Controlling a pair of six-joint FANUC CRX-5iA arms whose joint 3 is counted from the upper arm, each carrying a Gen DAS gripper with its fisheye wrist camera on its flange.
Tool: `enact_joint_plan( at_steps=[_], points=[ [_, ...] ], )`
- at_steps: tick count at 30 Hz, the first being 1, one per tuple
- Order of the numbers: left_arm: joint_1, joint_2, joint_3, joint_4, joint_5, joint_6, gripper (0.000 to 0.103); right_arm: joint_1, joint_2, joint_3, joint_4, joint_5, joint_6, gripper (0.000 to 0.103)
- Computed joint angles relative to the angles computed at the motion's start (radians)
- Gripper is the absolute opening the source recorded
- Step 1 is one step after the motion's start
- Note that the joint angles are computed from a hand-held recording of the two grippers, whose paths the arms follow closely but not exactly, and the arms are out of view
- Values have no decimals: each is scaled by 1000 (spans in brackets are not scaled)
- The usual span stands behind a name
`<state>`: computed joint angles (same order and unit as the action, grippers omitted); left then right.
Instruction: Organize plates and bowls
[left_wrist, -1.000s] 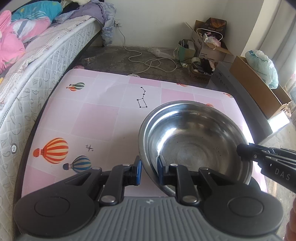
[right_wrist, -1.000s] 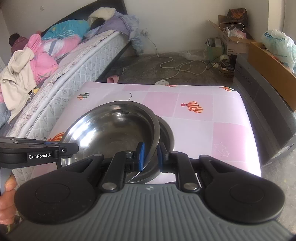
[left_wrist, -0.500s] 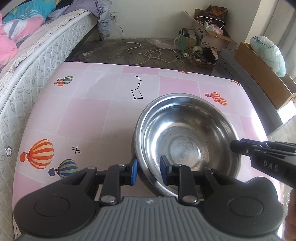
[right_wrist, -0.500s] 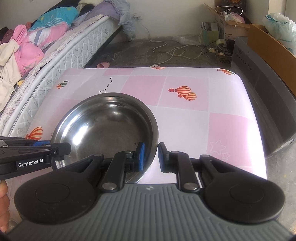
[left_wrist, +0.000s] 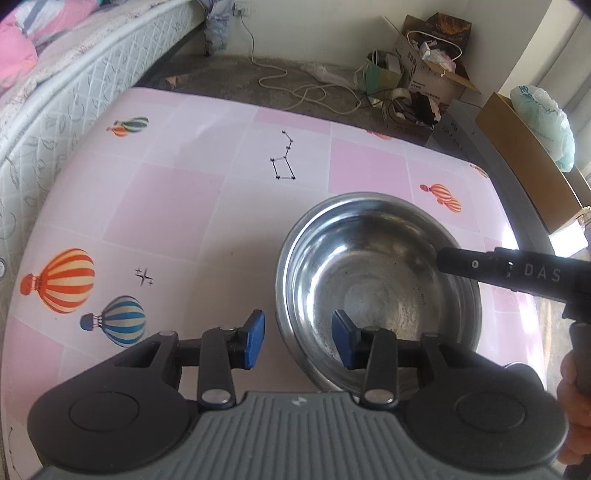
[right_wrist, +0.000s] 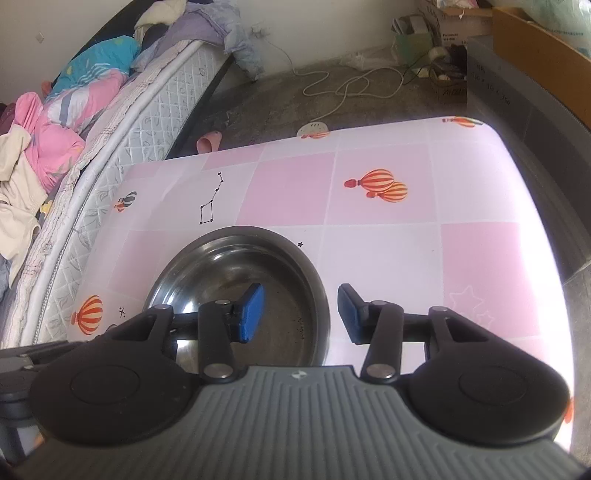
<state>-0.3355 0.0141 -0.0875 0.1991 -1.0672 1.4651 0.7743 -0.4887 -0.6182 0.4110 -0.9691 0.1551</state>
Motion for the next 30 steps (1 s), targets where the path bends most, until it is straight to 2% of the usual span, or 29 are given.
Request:
enact_joint_plan(
  at_steps=[3,9,16,20,23,30],
  points=[
    [11,13,-5,14,-1,2,39,-26,52,41,-54,15,72,49],
    [45,-23,-36,2,-12,-38,41,13,98,92,-96,4,155,50],
    [120,-76,-81,2,-15,-78,41,79,117,119,-140,43,158,51],
    [149,-115,-110,23,-9,-110,46,126,129,120,-79,19,95,51],
    [155,-167,-137,23,14,-150,54,167,71,77,-9,10,7,50],
    [178,-288,-209,109,33,-258,58,305,-152,-33,147,-81,-210,51]
  ],
)
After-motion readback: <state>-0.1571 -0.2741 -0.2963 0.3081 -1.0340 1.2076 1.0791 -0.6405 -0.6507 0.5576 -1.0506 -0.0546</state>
